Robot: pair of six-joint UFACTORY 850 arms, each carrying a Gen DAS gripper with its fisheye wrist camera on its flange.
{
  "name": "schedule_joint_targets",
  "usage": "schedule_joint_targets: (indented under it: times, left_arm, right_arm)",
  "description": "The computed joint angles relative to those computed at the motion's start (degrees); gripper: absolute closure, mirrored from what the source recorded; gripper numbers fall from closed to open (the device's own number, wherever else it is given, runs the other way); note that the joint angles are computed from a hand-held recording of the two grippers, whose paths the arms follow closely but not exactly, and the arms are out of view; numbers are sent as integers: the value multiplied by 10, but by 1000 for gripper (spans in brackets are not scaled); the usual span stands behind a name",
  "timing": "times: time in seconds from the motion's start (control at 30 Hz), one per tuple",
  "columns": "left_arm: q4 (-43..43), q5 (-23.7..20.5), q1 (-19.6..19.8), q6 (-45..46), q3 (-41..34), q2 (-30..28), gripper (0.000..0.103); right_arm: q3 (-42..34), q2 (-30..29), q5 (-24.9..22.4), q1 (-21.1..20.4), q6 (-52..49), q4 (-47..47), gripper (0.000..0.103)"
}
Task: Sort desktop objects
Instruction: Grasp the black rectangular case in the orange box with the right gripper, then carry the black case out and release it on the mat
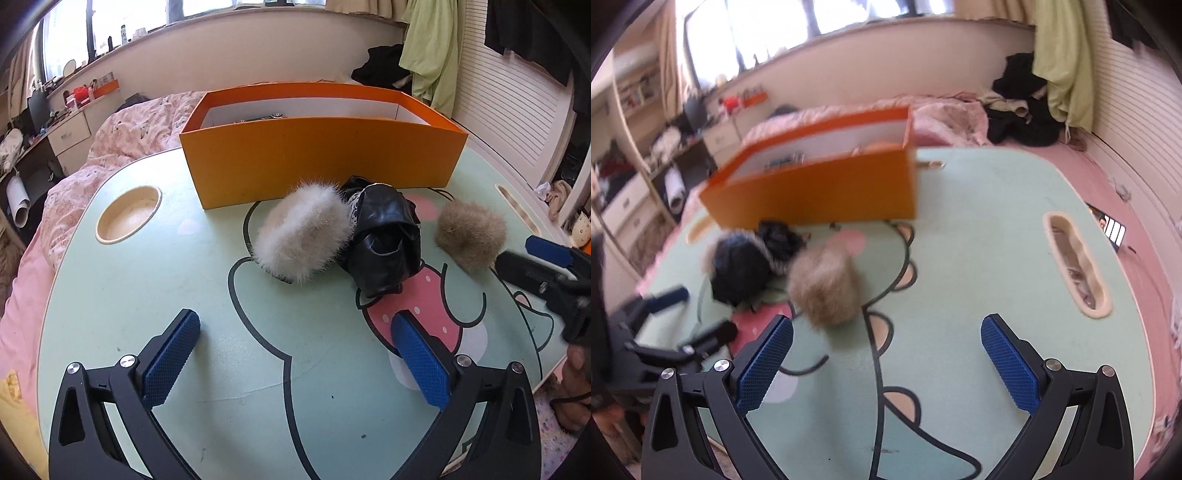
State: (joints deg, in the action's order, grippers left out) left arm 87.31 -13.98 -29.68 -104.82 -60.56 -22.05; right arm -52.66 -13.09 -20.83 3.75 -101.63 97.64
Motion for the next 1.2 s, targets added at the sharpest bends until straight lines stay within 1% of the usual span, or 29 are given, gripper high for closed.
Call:
schedule_joint_targets:
  times: [0.03,0.07,0.17,0.2,0.27,0.3,0.37,0.43,0.53,0.6,0.67,0.7,0.77,0.83,0.9,0.97,1.03,1.13,1.2]
  left_arm:
    - [1,-1,0,-1,0,0,0]
    - [1,0,0,-2,0,0,0]
    - [3,0,0,-2,0,1,0]
    - [2,0,0,-1,0,1,0]
    - [2,0,0,-2,0,1,0]
    - [3,0,0,-3,0,1,0]
    - [4,-1,-1,-4,0,1,0]
    - [10,-1,-1,-10,1,1,0]
    - [21,0,-2,-21,3,3,0]
    - [30,0,-1,-29,4,4,0]
    - [34,0,-3,-34,4,3,0]
    - [37,0,-3,-37,4,3,0]
    - [44,4,-1,-45,6,5,0]
    - [48,4,-1,-48,7,6,0]
    - [49,3,-2,-49,8,6,0]
    - [48,2,-3,-49,8,6,0]
    - [49,2,-3,-50,9,7,0]
    - [50,2,-4,-51,9,7,0]
    - [46,0,-6,-48,8,6,0]
  right_arm:
    - [-11,1,-27,-7,41,-40,1]
    - [-28,-1,-49,-10,95,-95,3]
    - [-97,-17,-106,0,211,-204,8]
    - [-129,-31,-134,7,251,-239,8]
    - [-214,-79,-195,26,350,-311,15]
    - [-257,-105,-216,38,396,-345,17]
    - [-342,-159,-236,68,491,-422,25]
    - [-424,-215,-258,97,579,-499,27]
    - [-525,-291,-279,132,695,-609,29]
    - [-575,-332,-294,144,757,-661,37]
    - [-625,-374,-322,151,799,-698,51]
    - [-641,-390,-334,153,818,-719,52]
    - [-643,-393,-321,154,823,-731,55]
    - [-645,-391,-321,157,832,-758,63]
    - [-635,-379,-314,153,828,-759,63]
    - [-612,-360,-300,142,805,-729,63]
    - [-571,-324,-274,127,760,-679,63]
    - [-495,-254,-227,106,674,-614,63]
    - [-440,-203,-221,85,609,-546,63]
